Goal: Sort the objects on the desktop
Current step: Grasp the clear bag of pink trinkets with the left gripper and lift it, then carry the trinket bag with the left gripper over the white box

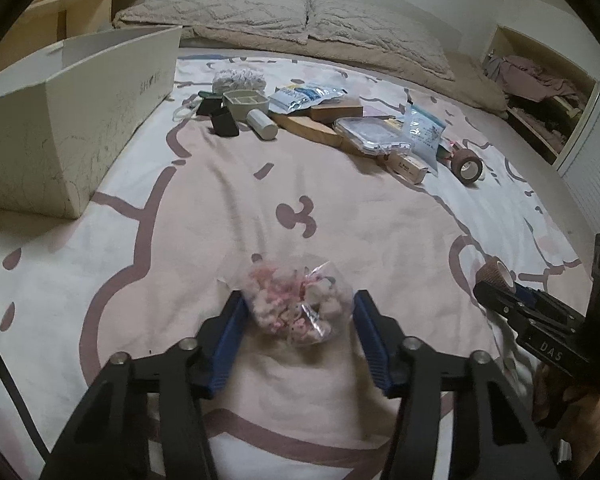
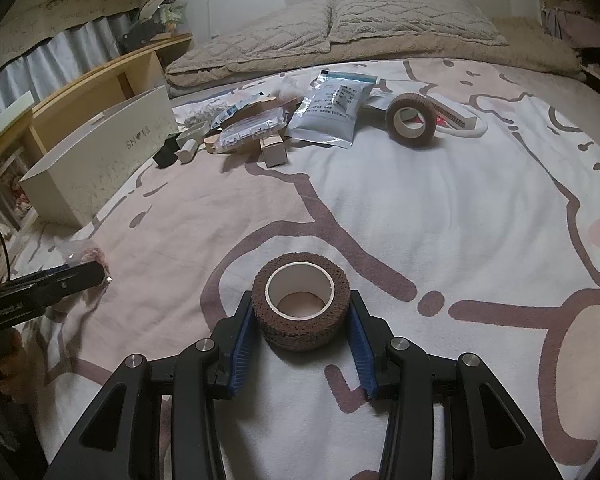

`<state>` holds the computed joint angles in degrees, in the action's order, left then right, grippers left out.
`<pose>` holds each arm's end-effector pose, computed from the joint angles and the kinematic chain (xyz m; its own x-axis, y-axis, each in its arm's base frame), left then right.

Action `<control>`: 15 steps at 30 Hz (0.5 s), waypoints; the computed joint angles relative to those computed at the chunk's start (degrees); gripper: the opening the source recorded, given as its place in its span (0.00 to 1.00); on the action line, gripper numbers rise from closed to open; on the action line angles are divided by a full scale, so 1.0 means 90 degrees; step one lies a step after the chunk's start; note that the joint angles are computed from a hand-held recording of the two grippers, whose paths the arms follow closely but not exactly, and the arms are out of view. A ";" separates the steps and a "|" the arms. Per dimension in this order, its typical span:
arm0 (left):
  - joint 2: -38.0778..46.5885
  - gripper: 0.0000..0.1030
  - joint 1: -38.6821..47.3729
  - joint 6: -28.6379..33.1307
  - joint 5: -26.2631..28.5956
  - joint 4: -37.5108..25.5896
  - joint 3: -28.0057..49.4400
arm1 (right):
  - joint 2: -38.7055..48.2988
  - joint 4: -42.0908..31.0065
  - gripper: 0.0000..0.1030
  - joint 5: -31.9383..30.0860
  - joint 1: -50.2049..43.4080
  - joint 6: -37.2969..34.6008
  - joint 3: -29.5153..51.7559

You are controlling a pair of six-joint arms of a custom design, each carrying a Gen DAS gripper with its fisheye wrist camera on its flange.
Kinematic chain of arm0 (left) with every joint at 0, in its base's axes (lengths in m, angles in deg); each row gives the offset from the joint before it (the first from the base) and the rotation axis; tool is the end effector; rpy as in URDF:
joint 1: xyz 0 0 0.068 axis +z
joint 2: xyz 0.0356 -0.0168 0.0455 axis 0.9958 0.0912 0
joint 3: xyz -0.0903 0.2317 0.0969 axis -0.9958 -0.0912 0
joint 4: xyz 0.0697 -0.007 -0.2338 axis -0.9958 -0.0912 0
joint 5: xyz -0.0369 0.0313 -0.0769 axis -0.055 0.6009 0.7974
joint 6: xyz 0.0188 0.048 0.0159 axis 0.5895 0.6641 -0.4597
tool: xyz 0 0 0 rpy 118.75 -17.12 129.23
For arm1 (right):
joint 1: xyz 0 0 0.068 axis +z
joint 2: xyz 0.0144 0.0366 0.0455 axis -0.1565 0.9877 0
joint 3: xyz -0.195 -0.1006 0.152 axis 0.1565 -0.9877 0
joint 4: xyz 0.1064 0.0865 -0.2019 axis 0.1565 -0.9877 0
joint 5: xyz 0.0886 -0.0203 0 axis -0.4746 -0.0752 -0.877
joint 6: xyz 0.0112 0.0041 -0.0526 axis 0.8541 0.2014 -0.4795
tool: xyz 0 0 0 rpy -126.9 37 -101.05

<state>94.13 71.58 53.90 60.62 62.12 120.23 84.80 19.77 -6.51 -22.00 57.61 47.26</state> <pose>0.2998 -0.0829 0.0532 -0.7171 0.3249 -0.6166 0.5328 0.8259 -0.1845 0.1949 -0.0386 0.0233 -0.6826 0.3131 -0.6604 0.2096 0.9495 0.2336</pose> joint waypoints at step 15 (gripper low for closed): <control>-0.0180 0.36 -0.0040 0.0086 -0.0103 0.0039 -0.0105 | -0.0275 -0.0011 0.42 0.0453 0.0310 0.0077 -0.0163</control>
<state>92.51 71.22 54.67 59.69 62.47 119.28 82.33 19.67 -2.44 -19.22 58.30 45.79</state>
